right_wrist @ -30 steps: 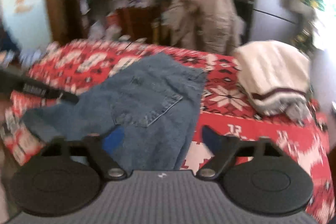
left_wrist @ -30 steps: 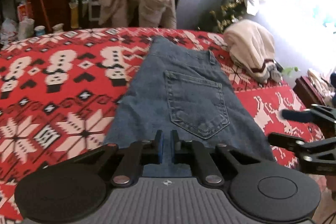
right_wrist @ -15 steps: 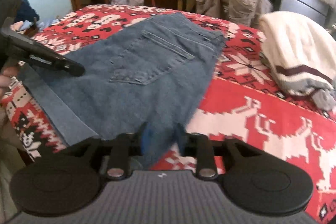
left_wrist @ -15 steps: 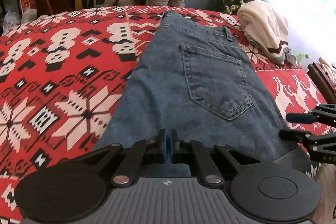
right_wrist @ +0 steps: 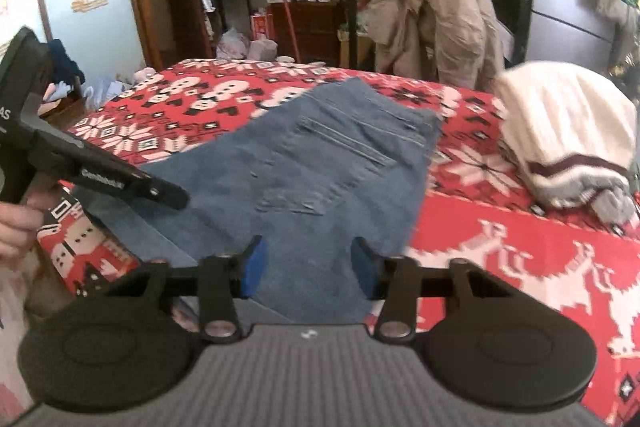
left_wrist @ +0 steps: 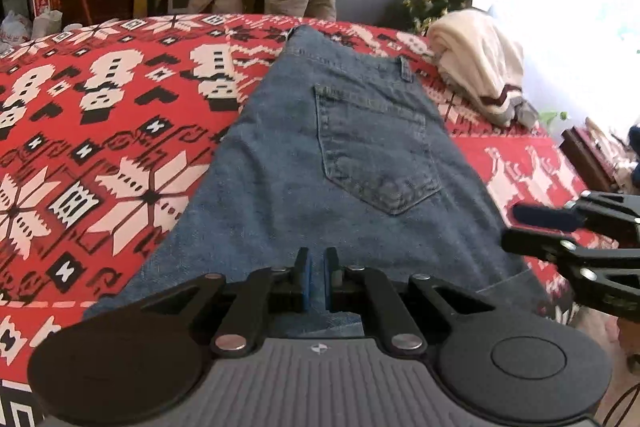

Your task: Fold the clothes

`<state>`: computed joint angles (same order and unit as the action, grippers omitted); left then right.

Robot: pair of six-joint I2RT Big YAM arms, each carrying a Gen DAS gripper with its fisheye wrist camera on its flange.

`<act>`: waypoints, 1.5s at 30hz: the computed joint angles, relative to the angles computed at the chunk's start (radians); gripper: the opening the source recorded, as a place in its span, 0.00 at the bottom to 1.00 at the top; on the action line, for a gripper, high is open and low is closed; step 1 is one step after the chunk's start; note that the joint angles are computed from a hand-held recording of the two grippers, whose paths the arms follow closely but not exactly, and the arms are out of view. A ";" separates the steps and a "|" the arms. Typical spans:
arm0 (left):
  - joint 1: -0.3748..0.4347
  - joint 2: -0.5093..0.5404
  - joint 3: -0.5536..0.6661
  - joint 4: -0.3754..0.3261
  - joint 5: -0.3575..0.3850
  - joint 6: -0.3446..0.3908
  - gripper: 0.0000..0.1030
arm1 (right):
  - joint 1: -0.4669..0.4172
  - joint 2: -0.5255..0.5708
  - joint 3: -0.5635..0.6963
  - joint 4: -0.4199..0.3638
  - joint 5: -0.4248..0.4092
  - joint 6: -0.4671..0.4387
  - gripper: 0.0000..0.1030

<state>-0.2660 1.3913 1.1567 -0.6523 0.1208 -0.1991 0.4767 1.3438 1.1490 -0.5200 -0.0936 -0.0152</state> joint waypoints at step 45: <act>-0.015 0.076 0.033 0.090 0.105 -0.105 0.05 | 0.149 0.135 0.053 0.098 0.322 0.304 0.20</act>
<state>-0.2809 1.4676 1.1895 -0.5621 0.2261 -0.3038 0.6259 1.4785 1.2024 -0.4217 0.2282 0.2890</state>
